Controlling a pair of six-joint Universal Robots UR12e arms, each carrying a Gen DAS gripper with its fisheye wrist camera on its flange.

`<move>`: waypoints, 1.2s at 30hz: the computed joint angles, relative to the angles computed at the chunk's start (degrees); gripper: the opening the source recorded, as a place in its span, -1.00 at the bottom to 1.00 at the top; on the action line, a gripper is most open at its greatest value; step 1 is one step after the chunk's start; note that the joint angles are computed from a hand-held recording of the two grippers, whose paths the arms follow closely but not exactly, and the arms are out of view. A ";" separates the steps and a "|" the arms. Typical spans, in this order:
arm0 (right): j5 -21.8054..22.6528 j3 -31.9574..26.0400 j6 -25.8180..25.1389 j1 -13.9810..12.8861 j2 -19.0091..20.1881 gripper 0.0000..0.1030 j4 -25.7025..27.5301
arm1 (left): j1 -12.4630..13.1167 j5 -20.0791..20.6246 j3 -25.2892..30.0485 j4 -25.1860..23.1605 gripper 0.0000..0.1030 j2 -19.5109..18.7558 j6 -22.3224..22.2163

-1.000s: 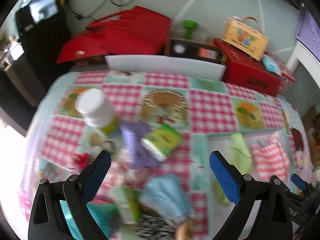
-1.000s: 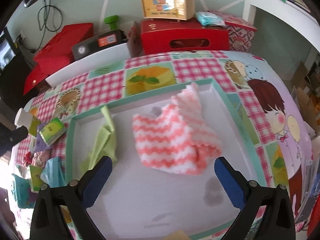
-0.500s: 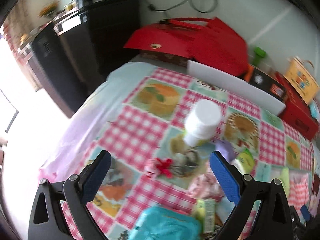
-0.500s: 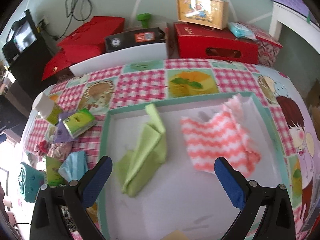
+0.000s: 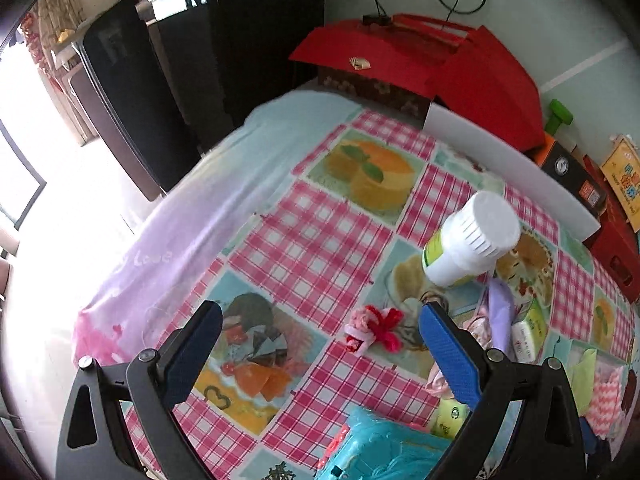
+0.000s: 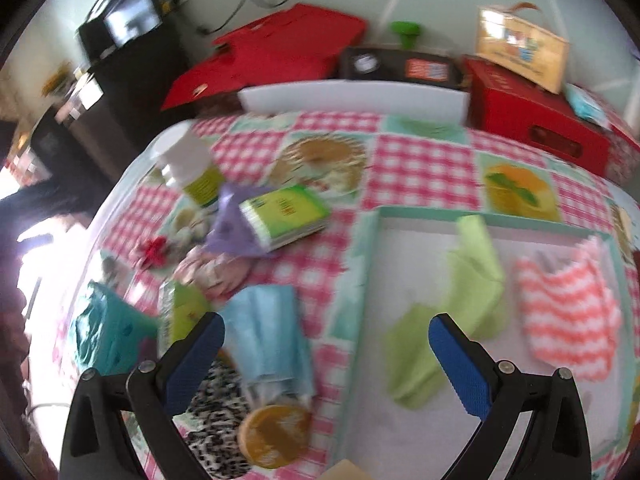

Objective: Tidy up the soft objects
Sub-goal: 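Withdraw both tools from the tray back toward the remaining pile, then grasp the blue face mask with the right gripper while the left grasps the pink scrunchie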

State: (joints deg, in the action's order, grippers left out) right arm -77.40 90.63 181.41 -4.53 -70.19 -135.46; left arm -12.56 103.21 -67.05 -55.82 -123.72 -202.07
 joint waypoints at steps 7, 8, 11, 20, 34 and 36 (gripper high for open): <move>0.58 -1.36 -5.49 1.57 1.42 1.00 4.23 | 0.37 -1.89 0.75 -2.82 0.92 -1.00 1.21; -0.26 -1.29 -5.99 1.86 1.50 1.00 3.79 | 0.42 -2.21 0.89 -3.26 0.92 -1.14 1.28; -1.47 -1.16 -7.41 2.32 1.47 0.99 3.51 | 0.61 -3.88 1.16 -3.98 0.92 -1.53 1.92; 1.92 -2.17 -8.51 1.97 2.66 0.66 6.06 | 0.84 -6.20 3.61 -7.61 0.92 -3.33 7.15; 0.50 -2.32 -9.30 1.80 3.28 0.14 7.01 | 1.89 -10.16 11.23 -19.82 0.73 -8.77 13.33; 0.63 -2.33 -9.15 1.75 3.32 0.13 6.91 | 2.02 -9.95 11.43 -20.42 0.67 -8.99 13.31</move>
